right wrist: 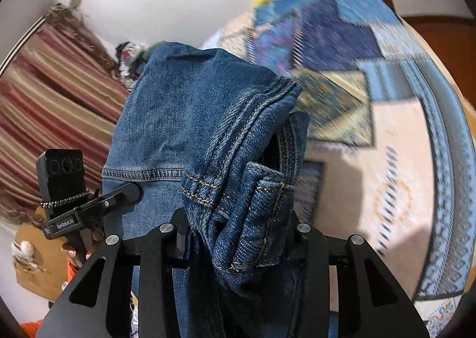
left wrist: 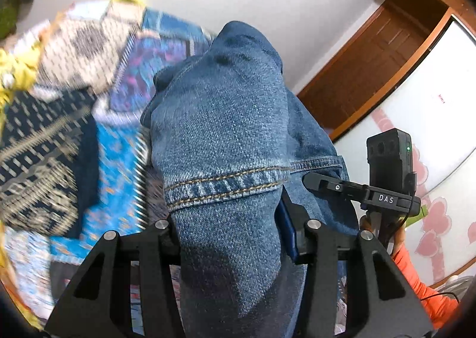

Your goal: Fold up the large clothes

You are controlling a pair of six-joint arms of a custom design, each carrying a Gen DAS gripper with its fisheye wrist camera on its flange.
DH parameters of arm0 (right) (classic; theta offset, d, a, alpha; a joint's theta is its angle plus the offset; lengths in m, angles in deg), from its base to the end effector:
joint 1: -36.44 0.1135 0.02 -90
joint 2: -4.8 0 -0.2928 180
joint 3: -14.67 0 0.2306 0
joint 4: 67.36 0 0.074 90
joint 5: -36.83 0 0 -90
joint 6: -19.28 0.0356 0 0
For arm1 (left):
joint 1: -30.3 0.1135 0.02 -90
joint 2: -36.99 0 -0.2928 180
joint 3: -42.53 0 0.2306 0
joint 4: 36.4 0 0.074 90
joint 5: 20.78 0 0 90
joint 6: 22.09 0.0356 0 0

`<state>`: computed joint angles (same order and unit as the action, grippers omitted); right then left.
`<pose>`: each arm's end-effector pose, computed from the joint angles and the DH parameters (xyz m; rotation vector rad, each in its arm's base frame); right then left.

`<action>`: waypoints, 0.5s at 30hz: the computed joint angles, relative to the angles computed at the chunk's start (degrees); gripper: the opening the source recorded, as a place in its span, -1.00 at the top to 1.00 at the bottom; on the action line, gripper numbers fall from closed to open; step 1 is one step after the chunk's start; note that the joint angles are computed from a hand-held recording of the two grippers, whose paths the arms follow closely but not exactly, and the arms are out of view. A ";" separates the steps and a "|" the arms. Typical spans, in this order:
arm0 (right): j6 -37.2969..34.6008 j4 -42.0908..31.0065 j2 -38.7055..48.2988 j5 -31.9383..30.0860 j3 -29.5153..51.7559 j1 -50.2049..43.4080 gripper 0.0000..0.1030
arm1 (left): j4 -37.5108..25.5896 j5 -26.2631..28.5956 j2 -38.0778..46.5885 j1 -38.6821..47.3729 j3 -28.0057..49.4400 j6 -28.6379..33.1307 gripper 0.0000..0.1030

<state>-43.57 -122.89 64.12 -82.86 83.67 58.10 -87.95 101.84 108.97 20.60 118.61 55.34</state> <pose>0.1524 0.0795 0.3288 -0.1464 2.4708 1.0064 0.2232 -0.0576 0.3318 0.2119 2.3906 -0.8639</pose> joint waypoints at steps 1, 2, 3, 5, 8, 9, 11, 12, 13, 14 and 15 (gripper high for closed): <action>1.38 1.11 0.99 2.07 1.57 2.73 0.29 | -2.08 1.25 -0.71 2.50 1.09 1.96 0.08; 2.57 2.25 2.01 3.87 2.97 5.22 0.29 | -3.93 2.62 -1.07 5.30 2.41 4.04 0.08; 3.53 3.44 3.09 5.14 4.22 7.22 0.29 | -6.09 4.00 -1.14 8.31 4.24 6.32 0.08; 4.92 6.04 5.64 6.97 6.41 10.38 0.29 | -9.25 6.41 -0.10 13.58 7.48 10.62 0.08; 6.45 9.61 11.16 10.87 10.91 15.69 0.29 | -13.79 10.33 2.08 22.07 11.74 17.42 0.08; 6.86 10.80 12.77 11.61 11.84 16.81 0.29 | -15.28 11.49 2.95 24.57 13.16 19.36 0.08; 7.60 13.30 17.09 12.64 14.56 18.83 0.29 | -18.08 14.29 5.63 30.24 15.74 24.27 0.08; 8.22 14.58 18.41 12.97 15.11 19.81 0.29 | -19.16 15.42 7.11 32.75 16.98 26.41 0.08; 8.55 15.97 20.28 13.03 15.90 20.37 0.29 | -19.72 16.15 8.14 34.44 17.63 27.77 0.08; 9.19 17.95 22.75 13.65 16.91 21.33 0.29 | -20.47 16.94 9.89 36.39 18.81 29.33 0.08; 9.53 19.37 24.25 14.36 17.45 22.06 0.29 | -21.13 17.49 11.50 37.86 19.93 30.63 0.08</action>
<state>-34.04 -103.52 88.37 -68.50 101.12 80.16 -109.08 119.32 120.47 58.47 138.54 85.97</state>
